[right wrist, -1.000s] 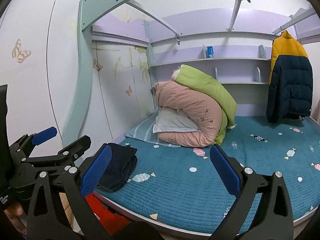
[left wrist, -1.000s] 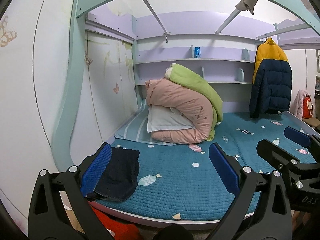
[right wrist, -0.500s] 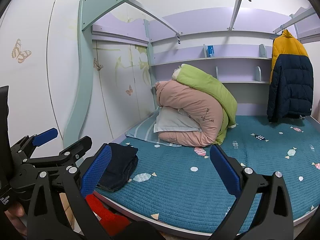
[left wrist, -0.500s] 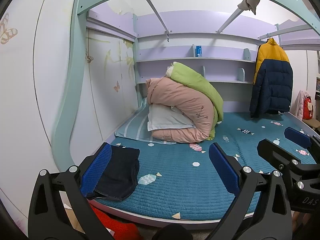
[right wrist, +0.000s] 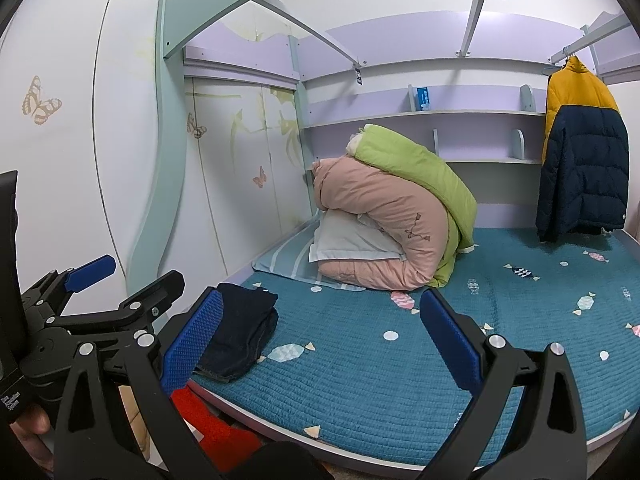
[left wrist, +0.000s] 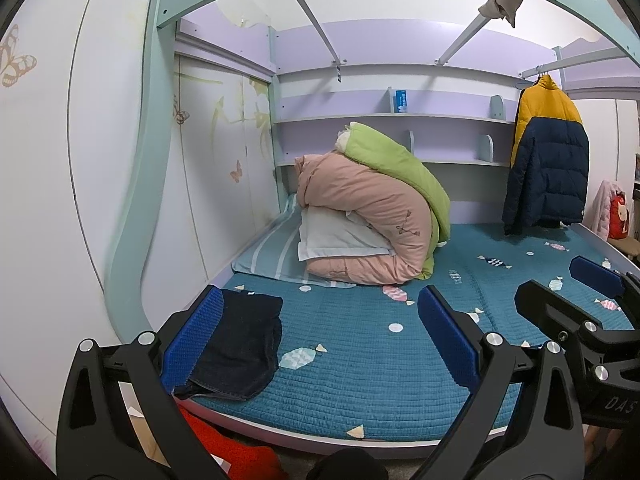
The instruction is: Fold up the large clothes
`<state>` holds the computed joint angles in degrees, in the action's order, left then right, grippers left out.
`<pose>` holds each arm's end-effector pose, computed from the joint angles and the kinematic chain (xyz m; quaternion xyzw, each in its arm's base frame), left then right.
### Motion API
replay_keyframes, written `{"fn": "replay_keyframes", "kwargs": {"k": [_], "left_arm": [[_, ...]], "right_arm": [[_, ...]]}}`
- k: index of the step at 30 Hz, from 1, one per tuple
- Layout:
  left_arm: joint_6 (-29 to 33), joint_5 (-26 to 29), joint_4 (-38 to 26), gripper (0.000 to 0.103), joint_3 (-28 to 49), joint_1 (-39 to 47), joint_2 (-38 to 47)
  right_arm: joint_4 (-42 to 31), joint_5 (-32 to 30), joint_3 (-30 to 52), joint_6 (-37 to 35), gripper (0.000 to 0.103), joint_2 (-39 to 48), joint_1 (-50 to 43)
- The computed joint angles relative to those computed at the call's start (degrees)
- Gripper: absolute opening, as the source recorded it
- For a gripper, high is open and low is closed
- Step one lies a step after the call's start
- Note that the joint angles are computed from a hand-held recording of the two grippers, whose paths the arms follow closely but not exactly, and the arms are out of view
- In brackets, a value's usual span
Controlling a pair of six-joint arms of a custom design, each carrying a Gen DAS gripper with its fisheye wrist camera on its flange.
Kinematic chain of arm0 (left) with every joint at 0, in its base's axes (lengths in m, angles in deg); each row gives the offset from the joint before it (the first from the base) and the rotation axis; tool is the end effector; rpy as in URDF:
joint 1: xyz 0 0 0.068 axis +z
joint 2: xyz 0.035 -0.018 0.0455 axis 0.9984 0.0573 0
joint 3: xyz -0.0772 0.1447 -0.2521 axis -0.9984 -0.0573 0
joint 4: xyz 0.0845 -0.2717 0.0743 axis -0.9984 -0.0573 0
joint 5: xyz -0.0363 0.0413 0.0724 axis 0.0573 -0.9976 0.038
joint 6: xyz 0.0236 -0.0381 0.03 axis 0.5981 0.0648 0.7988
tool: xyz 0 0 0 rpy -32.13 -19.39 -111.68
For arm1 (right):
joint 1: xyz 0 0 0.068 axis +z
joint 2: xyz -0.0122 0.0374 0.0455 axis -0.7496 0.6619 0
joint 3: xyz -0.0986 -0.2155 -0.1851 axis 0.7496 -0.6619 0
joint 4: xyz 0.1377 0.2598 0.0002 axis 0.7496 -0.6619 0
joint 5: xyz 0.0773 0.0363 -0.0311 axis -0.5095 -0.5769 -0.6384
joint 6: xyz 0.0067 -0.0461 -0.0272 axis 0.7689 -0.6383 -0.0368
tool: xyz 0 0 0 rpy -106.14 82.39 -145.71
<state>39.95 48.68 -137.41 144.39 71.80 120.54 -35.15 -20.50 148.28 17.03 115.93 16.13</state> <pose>0.1937 -0.0591 0.5098 0.2341 0.7897 -0.1081 0.5566 0.1351 0.2091 0.4811 0.1416 0.7986 -0.0084 0.5849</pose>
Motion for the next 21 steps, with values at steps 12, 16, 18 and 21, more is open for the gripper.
{"fn": "replay_keyframes", "kwargs": {"k": [12, 16, 18, 21], "left_arm": [[-0.10, -0.14, -0.08, 0.098, 0.00, -0.09, -0.06], [-0.13, -0.05, -0.11, 0.098, 0.03, -0.05, -0.04], [-0.14, -0.07, -0.08, 0.098, 0.03, -0.02, -0.02], [-0.04, 0.08, 0.03, 0.098, 0.05, 0.12, 0.09]], "right_arm": [[-0.06, -0.18, 0.35, 0.39, 0.095, 0.46, -0.02], [-0.28, -0.15, 0.44, 0.71, 0.095, 0.62, 0.02], [-0.25, -0.13, 0.43, 0.73, 0.095, 0.63, 0.03], [-0.34, -0.15, 0.54, 0.83, 0.095, 0.75, 0.00]]}}
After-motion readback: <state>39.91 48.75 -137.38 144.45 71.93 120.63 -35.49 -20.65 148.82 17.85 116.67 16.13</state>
